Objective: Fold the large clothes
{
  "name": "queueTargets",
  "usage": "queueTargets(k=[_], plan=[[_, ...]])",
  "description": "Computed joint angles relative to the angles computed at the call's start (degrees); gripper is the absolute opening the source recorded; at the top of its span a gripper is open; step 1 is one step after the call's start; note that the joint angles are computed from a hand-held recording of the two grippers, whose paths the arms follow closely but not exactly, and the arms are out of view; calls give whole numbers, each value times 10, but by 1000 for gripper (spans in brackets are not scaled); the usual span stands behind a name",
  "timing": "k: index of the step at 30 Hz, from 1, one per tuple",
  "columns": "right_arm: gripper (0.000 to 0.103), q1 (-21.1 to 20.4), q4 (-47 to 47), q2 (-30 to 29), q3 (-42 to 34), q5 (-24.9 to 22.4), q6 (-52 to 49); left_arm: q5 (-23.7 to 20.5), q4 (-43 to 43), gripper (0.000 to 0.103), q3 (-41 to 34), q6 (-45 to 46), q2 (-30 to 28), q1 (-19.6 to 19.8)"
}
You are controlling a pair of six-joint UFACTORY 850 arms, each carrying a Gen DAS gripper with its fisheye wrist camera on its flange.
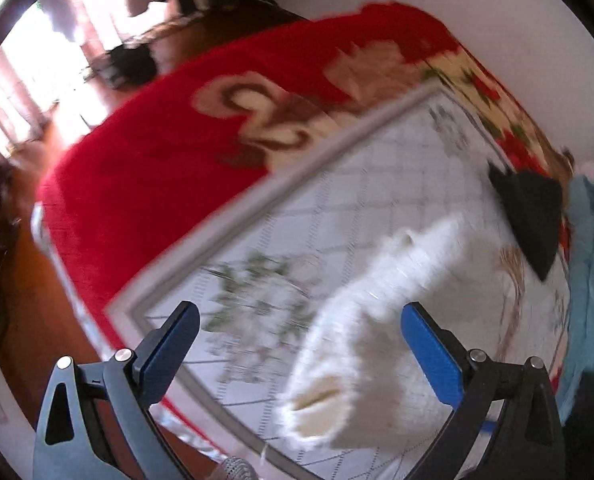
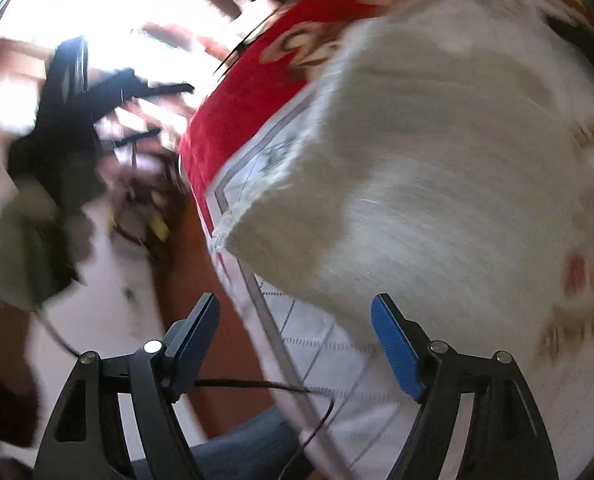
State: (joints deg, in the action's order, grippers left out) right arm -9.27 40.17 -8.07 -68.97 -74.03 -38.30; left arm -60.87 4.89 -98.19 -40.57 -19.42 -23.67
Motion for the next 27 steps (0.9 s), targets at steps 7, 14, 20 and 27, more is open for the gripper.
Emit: queueTargets(k=[7,14,20,27], plan=[[85,-78,-46,-117,-51,78,78,7,-31,103,59,30,-57,-35],[93,-85,73,-310,-129,-129,-4,47,-123,103,133,58,-30,-7],[62,-76,139,-205,-17,31,-1,12,-25,103,87,6,-28,-22],[59,-172,295,41,257,202,161,3,29,103,91,-76,19,-29]])
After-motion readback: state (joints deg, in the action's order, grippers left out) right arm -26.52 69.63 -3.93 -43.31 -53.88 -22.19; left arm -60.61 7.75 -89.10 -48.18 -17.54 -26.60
